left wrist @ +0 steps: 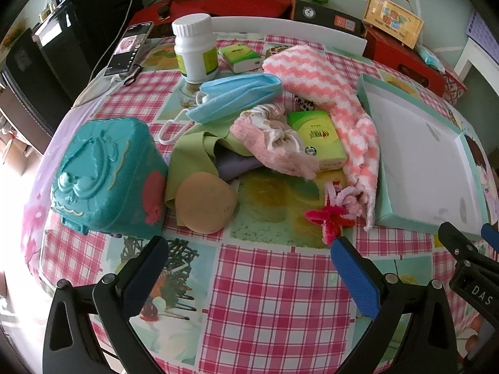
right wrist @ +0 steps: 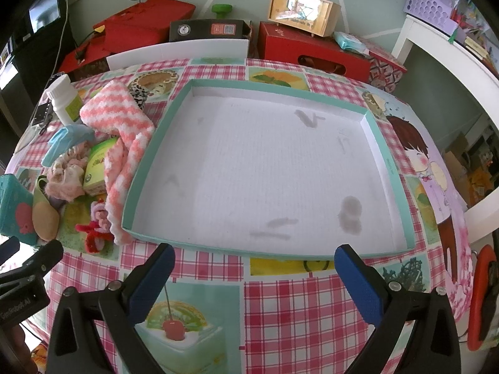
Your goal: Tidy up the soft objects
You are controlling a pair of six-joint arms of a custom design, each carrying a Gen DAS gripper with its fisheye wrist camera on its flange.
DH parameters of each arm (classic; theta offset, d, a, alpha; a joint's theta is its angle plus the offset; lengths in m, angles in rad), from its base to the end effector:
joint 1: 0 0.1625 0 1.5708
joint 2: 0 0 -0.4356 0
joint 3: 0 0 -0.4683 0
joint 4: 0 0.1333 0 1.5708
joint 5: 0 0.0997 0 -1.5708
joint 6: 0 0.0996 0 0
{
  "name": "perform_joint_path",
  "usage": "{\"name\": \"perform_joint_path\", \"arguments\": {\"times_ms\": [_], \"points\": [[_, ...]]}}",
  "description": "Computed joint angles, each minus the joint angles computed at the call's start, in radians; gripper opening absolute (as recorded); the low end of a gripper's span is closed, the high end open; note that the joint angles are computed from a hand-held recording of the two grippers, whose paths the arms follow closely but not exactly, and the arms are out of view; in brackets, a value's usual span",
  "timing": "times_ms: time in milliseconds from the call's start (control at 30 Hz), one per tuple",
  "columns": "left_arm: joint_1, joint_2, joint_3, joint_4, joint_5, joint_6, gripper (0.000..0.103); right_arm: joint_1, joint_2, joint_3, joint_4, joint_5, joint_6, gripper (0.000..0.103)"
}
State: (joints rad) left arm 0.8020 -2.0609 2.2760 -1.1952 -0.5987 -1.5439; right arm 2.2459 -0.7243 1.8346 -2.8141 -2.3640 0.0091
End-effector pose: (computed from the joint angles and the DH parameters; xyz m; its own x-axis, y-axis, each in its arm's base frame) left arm -0.0564 -0.3684 0.3447 -0.5795 -0.5773 -0.5752 -0.0696 0.7383 -0.6709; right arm 0.4502 -0.4626 -0.0244 -0.6123 -0.3576 0.7051 -0.6139 0.7770 -0.1390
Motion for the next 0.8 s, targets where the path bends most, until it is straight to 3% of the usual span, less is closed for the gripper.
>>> {"name": "perform_joint_path", "arguments": {"times_ms": [167,433,700,800], "points": [[-0.025,0.002,-0.001,0.012,0.02,-0.002,0.103,-0.003,0.002,-0.004,-0.01,0.008,0.0,0.103],[-0.085,-0.047,-0.038,-0.025,0.096,0.024,0.103,0.006,-0.024,0.004,-0.223,0.119,-0.094,0.103],[-0.018,-0.086,-0.069,-0.318,0.131,0.365,0.103,0.009,-0.01,-0.086,-0.167,0.283,-0.108,0.103],[0.017,-0.087,-0.066,-0.473,0.132,0.468,0.103,0.019,0.03,-0.148,-0.128,0.292,-0.146,0.103]]}}
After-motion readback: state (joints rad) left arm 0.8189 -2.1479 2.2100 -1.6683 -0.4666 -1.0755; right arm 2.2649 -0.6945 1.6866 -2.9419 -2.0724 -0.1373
